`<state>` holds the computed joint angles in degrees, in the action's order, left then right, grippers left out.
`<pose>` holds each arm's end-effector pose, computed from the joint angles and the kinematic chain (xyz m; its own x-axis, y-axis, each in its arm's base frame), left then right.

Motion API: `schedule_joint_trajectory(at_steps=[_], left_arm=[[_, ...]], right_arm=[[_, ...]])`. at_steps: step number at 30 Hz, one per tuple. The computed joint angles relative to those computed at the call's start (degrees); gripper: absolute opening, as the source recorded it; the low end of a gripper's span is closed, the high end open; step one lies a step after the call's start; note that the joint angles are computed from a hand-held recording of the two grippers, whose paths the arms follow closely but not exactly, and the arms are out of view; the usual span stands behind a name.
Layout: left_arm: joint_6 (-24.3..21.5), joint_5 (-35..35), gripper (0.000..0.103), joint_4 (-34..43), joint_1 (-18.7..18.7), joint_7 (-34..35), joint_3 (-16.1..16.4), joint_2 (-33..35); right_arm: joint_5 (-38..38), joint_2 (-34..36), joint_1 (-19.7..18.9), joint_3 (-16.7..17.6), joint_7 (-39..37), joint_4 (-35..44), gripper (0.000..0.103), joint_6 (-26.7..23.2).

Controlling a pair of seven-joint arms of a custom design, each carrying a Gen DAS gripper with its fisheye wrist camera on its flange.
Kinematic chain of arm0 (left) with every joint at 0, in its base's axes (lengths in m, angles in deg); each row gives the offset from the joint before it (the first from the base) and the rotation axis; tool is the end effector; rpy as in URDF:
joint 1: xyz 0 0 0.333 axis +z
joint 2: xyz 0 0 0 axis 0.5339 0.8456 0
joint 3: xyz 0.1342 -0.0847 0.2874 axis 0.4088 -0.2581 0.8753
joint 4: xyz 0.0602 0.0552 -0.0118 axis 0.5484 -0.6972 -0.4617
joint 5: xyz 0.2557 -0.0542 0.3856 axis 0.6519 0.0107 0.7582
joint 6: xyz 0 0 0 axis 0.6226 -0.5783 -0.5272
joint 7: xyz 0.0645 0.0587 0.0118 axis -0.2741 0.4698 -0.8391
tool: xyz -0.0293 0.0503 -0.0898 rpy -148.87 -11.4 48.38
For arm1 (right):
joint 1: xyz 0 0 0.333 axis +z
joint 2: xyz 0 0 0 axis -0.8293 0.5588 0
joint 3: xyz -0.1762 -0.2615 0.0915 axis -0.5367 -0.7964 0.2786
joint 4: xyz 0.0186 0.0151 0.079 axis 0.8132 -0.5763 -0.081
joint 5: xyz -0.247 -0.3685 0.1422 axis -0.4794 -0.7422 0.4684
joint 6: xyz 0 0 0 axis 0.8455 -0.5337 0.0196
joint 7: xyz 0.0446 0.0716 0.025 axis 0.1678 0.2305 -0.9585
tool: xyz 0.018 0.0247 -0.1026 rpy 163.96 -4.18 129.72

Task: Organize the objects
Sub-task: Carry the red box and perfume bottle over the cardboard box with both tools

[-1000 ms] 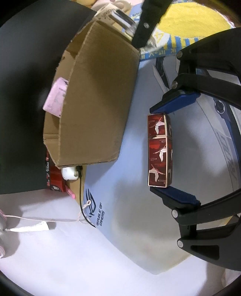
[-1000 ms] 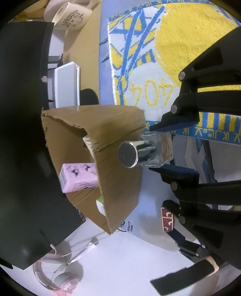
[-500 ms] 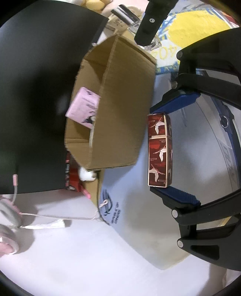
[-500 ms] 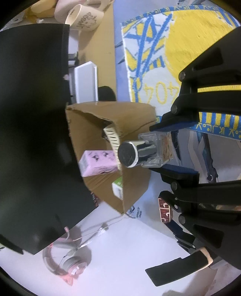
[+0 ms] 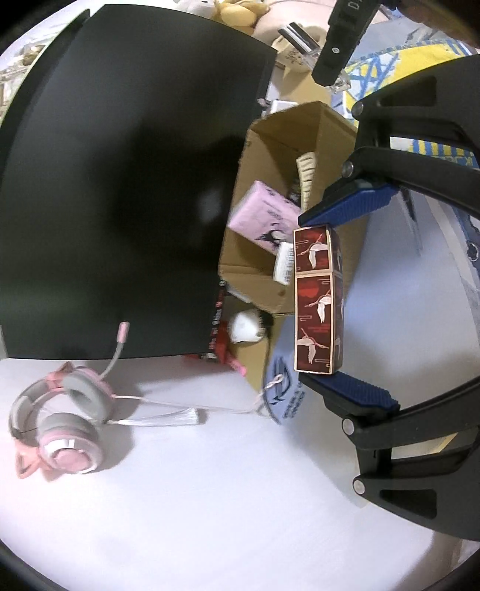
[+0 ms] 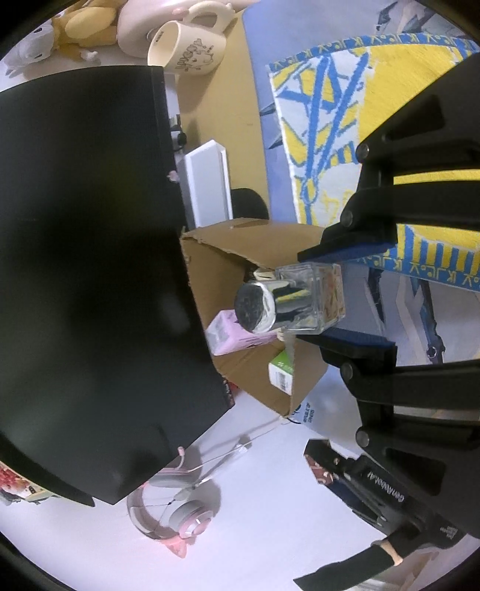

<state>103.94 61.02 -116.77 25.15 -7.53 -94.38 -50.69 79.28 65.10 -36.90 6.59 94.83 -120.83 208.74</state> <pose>0.4613 -0.2560 0.4571 0.4095 -0.9109 0.0509 -0.4109 -0.2339 -0.8812 0.5483 0.1525 0.4148 0.3533 -0.8351 -0.4217 -0.6919 0.0702 -0.7186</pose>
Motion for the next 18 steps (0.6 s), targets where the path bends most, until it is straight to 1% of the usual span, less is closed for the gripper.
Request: schedule_joint_trajectory(at_steps=[3, 7, 9, 11, 13, 18], left_arm=[[-1.8, 0.5, 0.074, 0.5, 0.1, 0.5, -0.4, -1.0], [-1.4, 0.6, 0.074, 1.5, 0.4, 1.1, 0.0, -0.9], [-2.0, 0.9, 0.074, 2.6, 0.6, 2.1, -0.1, -0.1], [-4.0, 1.9, 0.074, 4.0, 0.8, 2.7, -0.7, 1.1], [-5.9, 2.2, 0.074, 5.5, 0.5, 3.6, -0.6, 2.5], [-3.3, 2.9, 0.074, 7.7, 0.1, 4.2, 1.7, 4.6]], right_arm=[[0.2, 0.0, -0.2, -0.1, -0.1, 0.4, 0.036, 0.0], [0.0, 0.0, -0.2, -0.1, 0.1, 1.1, 0.036, 0.4], [-0.5, 0.1, -0.3, -0.1, 0.3, 1.6, 0.036, 0.4], [-1.2, 0.5, -0.2, 0.0, 0.6, 2.3, 0.036, 0.7], [-1.7, 0.9, -0.3, 0.0, 1.0, 3.1, 0.036, 0.9], [-1.9, 2.3, -0.6, -0.1, 1.3, 5.1, 0.036, 0.7]])
